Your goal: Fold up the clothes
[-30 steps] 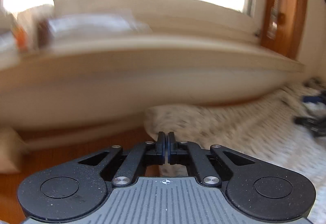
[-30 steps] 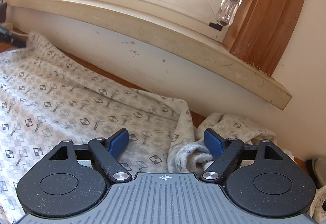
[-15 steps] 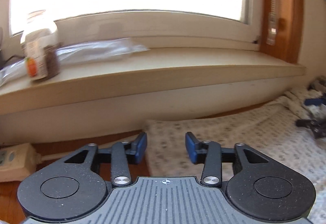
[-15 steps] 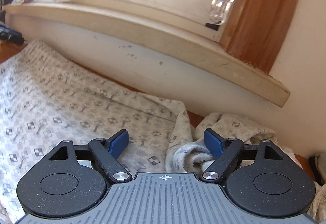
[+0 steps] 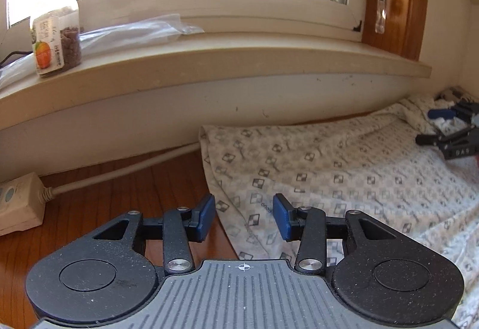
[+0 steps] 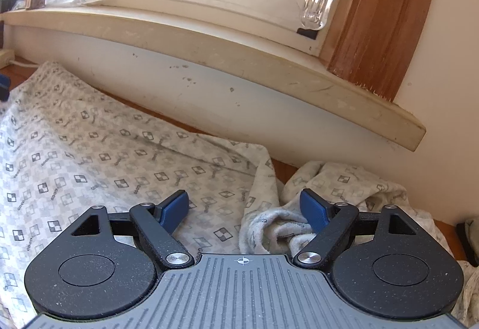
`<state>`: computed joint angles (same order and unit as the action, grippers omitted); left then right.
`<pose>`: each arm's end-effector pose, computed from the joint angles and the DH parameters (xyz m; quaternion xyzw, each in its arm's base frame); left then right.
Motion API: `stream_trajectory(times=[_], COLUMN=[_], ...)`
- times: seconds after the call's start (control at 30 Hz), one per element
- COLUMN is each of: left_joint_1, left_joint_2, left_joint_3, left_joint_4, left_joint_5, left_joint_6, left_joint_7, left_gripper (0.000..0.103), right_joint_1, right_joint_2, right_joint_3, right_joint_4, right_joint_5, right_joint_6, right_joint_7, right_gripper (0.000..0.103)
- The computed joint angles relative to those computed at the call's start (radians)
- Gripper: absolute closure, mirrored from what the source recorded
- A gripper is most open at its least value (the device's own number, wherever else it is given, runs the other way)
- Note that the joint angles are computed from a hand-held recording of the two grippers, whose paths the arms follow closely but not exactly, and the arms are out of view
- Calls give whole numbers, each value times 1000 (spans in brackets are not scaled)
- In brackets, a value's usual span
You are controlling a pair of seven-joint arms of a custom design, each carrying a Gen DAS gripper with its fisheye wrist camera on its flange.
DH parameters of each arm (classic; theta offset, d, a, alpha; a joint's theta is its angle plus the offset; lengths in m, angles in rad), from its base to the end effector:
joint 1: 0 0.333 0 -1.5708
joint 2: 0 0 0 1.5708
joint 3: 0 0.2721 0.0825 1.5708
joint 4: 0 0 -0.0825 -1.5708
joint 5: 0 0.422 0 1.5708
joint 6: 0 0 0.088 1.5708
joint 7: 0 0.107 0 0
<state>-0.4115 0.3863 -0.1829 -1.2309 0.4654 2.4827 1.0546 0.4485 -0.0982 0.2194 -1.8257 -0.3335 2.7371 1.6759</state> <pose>0.6292 -0.3921 0.6178 -0.5408 0.7111 -0.3615 0.2668 0.4776 0.4005 0.6412 -0.8066 0.3230 -0.3137 0.3830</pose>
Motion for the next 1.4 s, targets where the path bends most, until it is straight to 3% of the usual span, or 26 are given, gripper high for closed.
stream_trajectory(times=[0.13, 0.23, 0.37, 0.43, 0.5, 0.6, 0.7, 0.77, 0.83, 0.9, 0.97, 1.1, 1.23, 1.3, 1.4], left_joint_1=[-8, -1, -23, -57, -56, -8, 11, 6, -6, -20, -31, -52, -113, -125, -92], left_joint_2=[18, 13, -23, -16, -23, -46, -3, 78, 161, 185, 179, 140, 153, 138, 79], left_joint_3=[-6, -12, 25, 51, 53, 20, 1, -3, 2, 22, 45, 90, 137, 138, 97], left_joint_4=[17, 9, -18, 12, 8, -30, 22, 135, 251, 284, 269, 213, 248, 235, 150], left_joint_5=[2, -22, 60, 163, 199, 118, 60, 18, -16, -23, -6, 64, 205, 246, 214], left_joint_6=[-3, 5, -22, -107, -126, -55, -28, -71, -109, -106, -77, -16, -91, -113, -52], left_joint_7=[44, 67, 5, -37, -69, -80, -38, -5, 29, 37, 25, -55, -131, -163, -189], left_gripper=[59, 99, 99, 100, 100, 95, 75, 67, 67, 68, 100, 100, 96, 86, 60], right_joint_1=[0, 1, 2, 2, 3, 2, 2, 2, 2, 3, 4, 5, 5, 5, 5], right_joint_2=[3, 5, 3, 2, 2, 3, 5, 6, 7, 8, 8, 8, 9, 10, 9], right_joint_3=[2, 1, 0, 0, -1, 1, 2, 3, 4, 4, 3, 2, 1, 0, -1], right_joint_4=[2, 5, 1, 0, 0, -2, -2, -1, -1, -1, -2, -8, -8, -7, -8], right_joint_5=[-14, -20, -23, -23, -15, -21, -30, -39, -49, -56, -57, -53, -54, -51, -49], right_joint_6=[-2, -5, 2, 3, 1, 6, 4, 3, 4, 5, 6, 17, 18, 18, 21], right_joint_7=[6, 5, 9, 8, 3, 9, 14, 19, 25, 29, 28, 26, 21, 20, 19], right_gripper=[22, 22, 22, 22, 22, 22, 22, 22, 22, 22, 22, 22, 22, 22, 22])
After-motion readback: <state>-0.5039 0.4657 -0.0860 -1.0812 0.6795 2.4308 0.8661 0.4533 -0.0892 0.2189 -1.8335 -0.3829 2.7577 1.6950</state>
